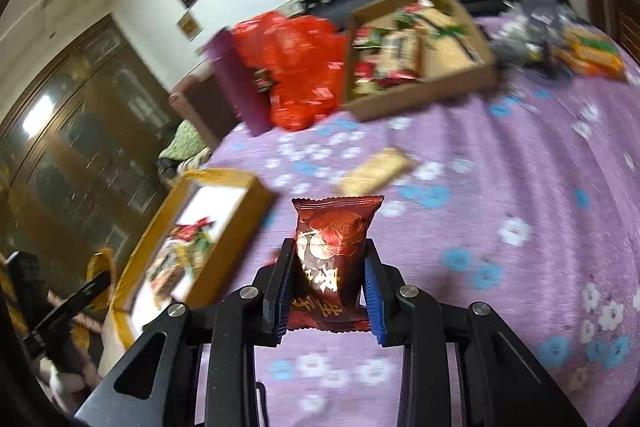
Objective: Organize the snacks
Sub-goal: 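Carry both held packets over the white tray and release them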
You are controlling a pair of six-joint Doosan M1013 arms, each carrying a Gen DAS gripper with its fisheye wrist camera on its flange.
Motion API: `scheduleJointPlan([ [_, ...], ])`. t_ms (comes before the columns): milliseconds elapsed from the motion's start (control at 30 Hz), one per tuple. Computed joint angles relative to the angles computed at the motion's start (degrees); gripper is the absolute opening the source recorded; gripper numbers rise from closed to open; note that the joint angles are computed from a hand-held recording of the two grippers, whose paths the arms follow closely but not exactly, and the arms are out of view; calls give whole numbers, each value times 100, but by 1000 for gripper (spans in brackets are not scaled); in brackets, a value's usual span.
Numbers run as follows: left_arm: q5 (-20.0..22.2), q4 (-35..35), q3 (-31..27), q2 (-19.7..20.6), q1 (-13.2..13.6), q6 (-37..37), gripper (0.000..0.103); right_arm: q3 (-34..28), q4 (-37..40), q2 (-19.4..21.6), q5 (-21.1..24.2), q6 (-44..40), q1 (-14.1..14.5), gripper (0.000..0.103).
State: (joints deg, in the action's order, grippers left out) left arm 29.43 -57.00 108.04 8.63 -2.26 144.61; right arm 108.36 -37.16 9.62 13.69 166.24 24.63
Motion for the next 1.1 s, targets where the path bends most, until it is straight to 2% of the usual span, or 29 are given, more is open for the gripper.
scheduleJointPlan([
  [100,-226,91,40,29,94,-125,45,-325,1201,153,127,-1403,127,31],
  [433,11,-137,13,221,361,117,45,-1332,2569,924,744,-3266,539,31],
  [700,106,-143,-73,372,455,-30,45,-2020,2911,1450,1234,-4042,754,31],
  [967,-487,93,5,283,269,-65,47,-2613,2968,1929,1621,-4204,824,31],
  [1100,-558,-24,39,239,269,88,60,-2731,2977,2034,1673,-4212,833,31],
])
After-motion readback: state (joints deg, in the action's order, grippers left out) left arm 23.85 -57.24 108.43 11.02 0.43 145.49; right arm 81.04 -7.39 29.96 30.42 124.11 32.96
